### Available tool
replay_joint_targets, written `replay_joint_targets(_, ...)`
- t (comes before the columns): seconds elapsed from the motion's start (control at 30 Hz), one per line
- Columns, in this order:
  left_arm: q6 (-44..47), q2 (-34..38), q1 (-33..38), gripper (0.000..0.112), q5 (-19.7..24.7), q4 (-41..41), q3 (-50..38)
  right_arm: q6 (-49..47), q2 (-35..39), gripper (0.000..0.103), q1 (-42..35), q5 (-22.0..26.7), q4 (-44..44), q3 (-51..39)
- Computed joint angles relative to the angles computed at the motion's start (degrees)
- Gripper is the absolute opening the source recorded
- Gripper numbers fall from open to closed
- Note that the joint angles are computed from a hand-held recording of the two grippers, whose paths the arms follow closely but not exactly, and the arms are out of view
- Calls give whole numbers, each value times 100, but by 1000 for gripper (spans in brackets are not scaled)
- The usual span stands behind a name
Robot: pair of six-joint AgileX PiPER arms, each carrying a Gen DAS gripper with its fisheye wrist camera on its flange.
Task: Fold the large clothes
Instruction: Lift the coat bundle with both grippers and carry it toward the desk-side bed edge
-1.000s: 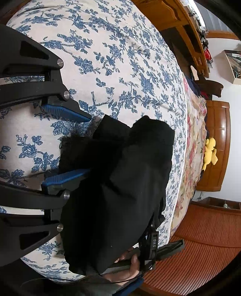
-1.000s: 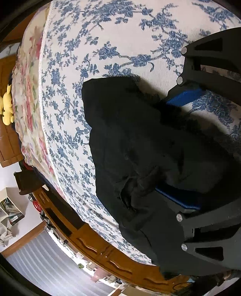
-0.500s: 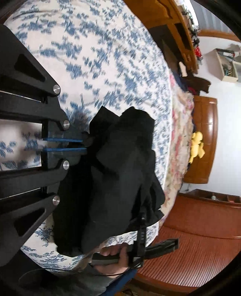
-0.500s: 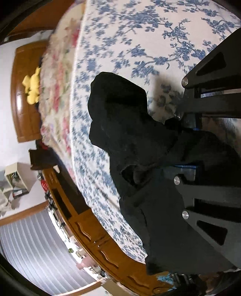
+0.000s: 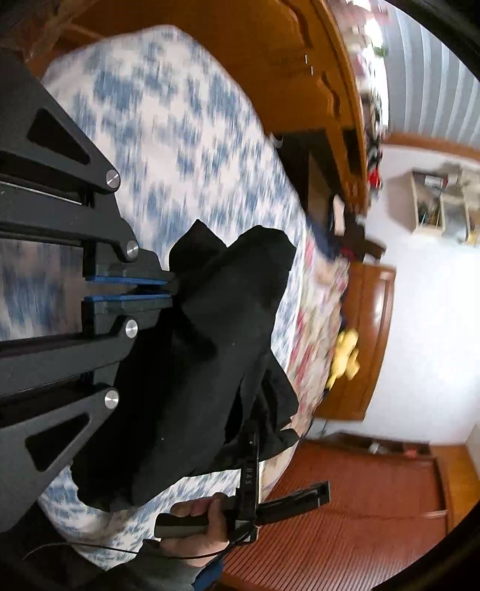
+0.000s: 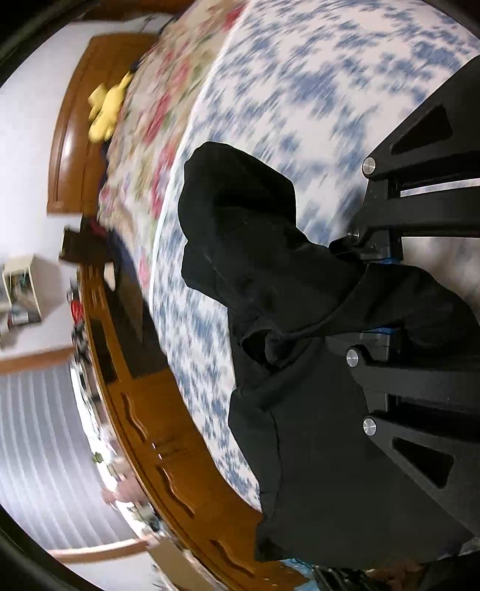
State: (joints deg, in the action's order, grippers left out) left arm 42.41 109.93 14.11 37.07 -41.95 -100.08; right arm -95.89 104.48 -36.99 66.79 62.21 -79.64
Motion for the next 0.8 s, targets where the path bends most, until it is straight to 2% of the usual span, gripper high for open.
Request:
replay_joint_targets(0.17,54,239,861,4,79,53,-476,254,-625,21,1548,-956,158,617)
replay_joint_targets(0.27,-279,636,1241,4,186,428,-1150,450,-797,21,2468,-1559,218,728)
replay_joint_targets(0.37,-585,941,1547,4,262,794,-1696,695,-776,21,3360,-2152,255,664)
replay_joint_targets(0.53,-938,1363,1821,4,324,1162,-2241,968,-366,23,4268,-2895,188,268)
replay_joint_targets(0.63,-1346,1787,1813,4,541,1558,-2748,2007,97,25,4700,-3313,-616,-271)
replay_joint_targets(0.7,-1492,1940,1806,4,616,1696,-2834,2987,435,27,4916,-3222,-1520,-747)
replay_joint_targets(0.73,-1479,1965,1827,4,640,1691,-2815,3236,548,28,4985,-3188,-1860,-872)
replay_joint_targets(0.8,-1498,2010,1838,4,608,1697,-2737,3112,636,31,4978,-3311,-1934,-815)
